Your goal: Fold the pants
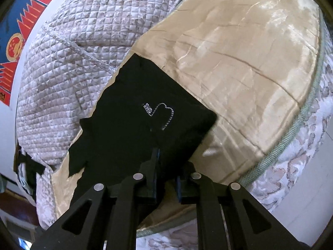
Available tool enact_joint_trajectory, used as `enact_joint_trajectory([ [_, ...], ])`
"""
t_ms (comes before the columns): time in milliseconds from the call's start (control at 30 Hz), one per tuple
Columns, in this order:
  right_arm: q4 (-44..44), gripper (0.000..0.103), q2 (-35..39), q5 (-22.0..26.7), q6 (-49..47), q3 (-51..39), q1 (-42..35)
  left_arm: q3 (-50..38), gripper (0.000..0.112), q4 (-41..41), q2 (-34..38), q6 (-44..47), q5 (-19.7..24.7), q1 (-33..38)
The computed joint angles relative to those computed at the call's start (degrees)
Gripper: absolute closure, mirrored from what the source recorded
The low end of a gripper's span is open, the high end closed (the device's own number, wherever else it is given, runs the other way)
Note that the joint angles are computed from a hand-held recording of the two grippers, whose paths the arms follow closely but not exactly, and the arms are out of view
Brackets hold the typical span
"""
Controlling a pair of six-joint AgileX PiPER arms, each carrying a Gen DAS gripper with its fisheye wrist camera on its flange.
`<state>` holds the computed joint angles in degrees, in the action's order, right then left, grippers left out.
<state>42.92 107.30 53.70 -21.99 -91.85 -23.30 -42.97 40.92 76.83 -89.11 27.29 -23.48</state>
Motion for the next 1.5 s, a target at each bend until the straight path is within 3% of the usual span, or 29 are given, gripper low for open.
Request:
enact_joint_trajectory([
  [100,-3.97,0.071,-4.5,-4.02,2.59,4.13,-0.29,0.38,0.101,0.33,-2.38,-1.24,3.59,-1.85],
  [200,-10.76,0.07,-10.06,-10.6,5.69,8.73,-0.25,-0.09,0.101,1.69,-4.28,-3.68,10.01,-4.38],
  [267,-10.46,0.07,-12.0,-13.46,3.2,9.71,-0.32,-0.79,0.101,2.03,-4.88,-4.61,14.45,-4.87],
  [433,-12.57,0.07,-9.79,-12.59,-4.4,5.05,5.62,-4.81,0.098,3.7,-3.67,-5.24,25.19,-4.33],
  [533,-17.93,0.07,-3.99,-6.88,-2.37,-3.17,10.02,-6.25,0.097,5.77,-4.02,-5.94,29.28,-2.97],
  [700,-23.67,0.07,0.83,-3.16,0.89,-9.85,13.63,-8.84,0.093,6.09,-3.24,-1.21,26.43,-0.19],
  [733,-24.18,0.07,1.71,-2.36,1.15,-11.26,14.16,-9.6,0.088,5.11,-2.34,0.93,23.63,0.71],
  [867,-27.02,0.07,6.92,2.15,2.52,-19.98,17.7,-13.88,0.087,-3.4,4.72,15.86,10.3,4.03],
  [933,-27.94,0.07,8.82,2.67,2.49,-22.86,18.86,-17.03,0.087,-6.66,10.09,21.87,7.39,4.48],
  [1033,-31.77,0.07,11.59,2.56,4.62,-25.87,19.62,-19.99,0.087,-9.87,16.24,27.48,6.64,6.01],
  [1067,-33.96,0.07,13.22,3.06,6.1,-27.41,19.33,-20.6,0.087,-7.8,18.1,25.27,9.08,5.91],
  [1167,-29.66,0.072,13.77,3.25,6.77,-27.71,16.56,-18.21,0.087,-4.36,17.18,20.9,8.16,6.4],
  [1233,-31.94,0.07,9.36,-3.34,6.93,-21.27,16.92,-18.3,0.087,-2.78,16.7,18.67,9.63,5.95],
  [1300,-29.24,0.07,7.45,-5.38,5.3,-18.71,16.42,-18.21,0.087,0.96,16.21,14.62,11.0,4.63],
  [1367,-31.72,0.07,9.11,-3.65,7.03,-21.01,17.02,-18.31,0.087,3.8,16.81,13.0,11.7,3.67],
  [1433,-36.92,0.07,12.35,-1.0,12.16,-24.89,18.27,-20.42,0.087,0.02,19.34,16.26,12.5,4.51],
  [1500,-36.01,0.07,11.08,-2.81,12.21,-23.37,18.36,-21.4,0.086,-0.26,19.71,15.99,13.85,3.45],
])
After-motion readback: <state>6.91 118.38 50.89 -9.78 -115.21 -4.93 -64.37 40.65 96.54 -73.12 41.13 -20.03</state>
